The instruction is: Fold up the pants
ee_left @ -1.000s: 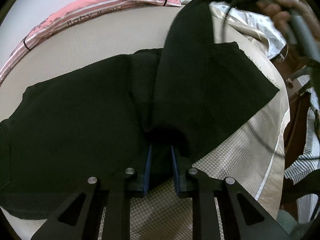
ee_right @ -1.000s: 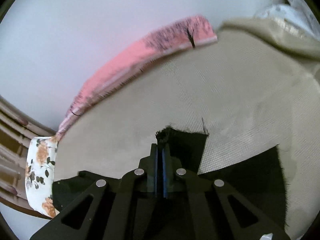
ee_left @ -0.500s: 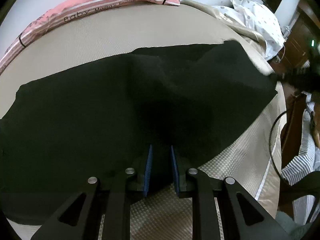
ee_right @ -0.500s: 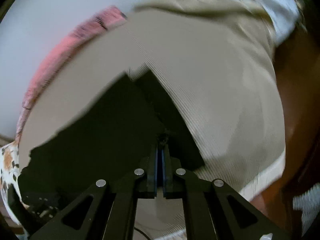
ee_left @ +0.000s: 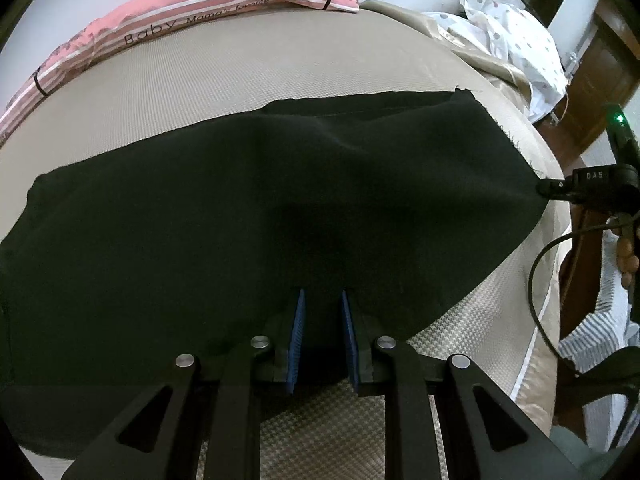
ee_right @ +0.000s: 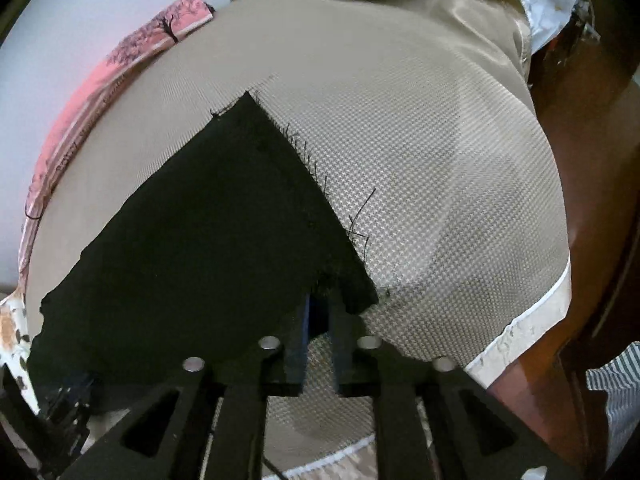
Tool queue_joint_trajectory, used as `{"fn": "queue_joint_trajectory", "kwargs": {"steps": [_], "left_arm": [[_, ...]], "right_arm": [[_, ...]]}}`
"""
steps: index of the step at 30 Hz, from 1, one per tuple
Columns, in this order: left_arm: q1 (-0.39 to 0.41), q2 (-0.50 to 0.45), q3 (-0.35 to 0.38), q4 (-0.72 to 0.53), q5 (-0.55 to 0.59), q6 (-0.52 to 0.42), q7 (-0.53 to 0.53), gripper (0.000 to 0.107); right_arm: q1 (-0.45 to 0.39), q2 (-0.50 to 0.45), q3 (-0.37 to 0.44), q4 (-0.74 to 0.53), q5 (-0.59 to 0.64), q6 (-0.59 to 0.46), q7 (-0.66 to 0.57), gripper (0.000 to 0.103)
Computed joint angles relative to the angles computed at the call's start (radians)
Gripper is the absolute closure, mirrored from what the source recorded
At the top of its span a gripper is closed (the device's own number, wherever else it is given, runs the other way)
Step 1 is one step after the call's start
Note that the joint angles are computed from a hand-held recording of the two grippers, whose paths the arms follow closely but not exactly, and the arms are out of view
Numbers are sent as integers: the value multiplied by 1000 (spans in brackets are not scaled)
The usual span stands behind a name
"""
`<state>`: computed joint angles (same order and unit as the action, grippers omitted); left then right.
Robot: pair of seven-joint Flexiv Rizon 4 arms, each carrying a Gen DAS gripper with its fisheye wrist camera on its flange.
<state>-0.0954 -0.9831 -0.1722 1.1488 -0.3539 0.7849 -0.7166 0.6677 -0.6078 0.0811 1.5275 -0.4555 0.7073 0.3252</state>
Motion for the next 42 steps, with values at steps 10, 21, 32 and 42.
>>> {"fn": "queue_joint_trajectory", "kwargs": {"steps": [10, 21, 32, 42], "left_arm": [[53, -2, -17, -44, -51, -65, -4, 58], [76, -111, 37, -236, -71, 18, -228, 52], [84, -288, 90, -557, 21, -45, -418, 52], [90, -354, 81, -669, 45, -66, -484, 52]], "right_arm": [[-77, 29, -24, -4, -147, 156, -199, 78], [-226, -193, 66, -330, 168, 119, -781, 78], [-218, -255, 45, -406, 299, 123, -993, 93], [4, -108, -256, -133, -50, 277, -553, 100]]}}
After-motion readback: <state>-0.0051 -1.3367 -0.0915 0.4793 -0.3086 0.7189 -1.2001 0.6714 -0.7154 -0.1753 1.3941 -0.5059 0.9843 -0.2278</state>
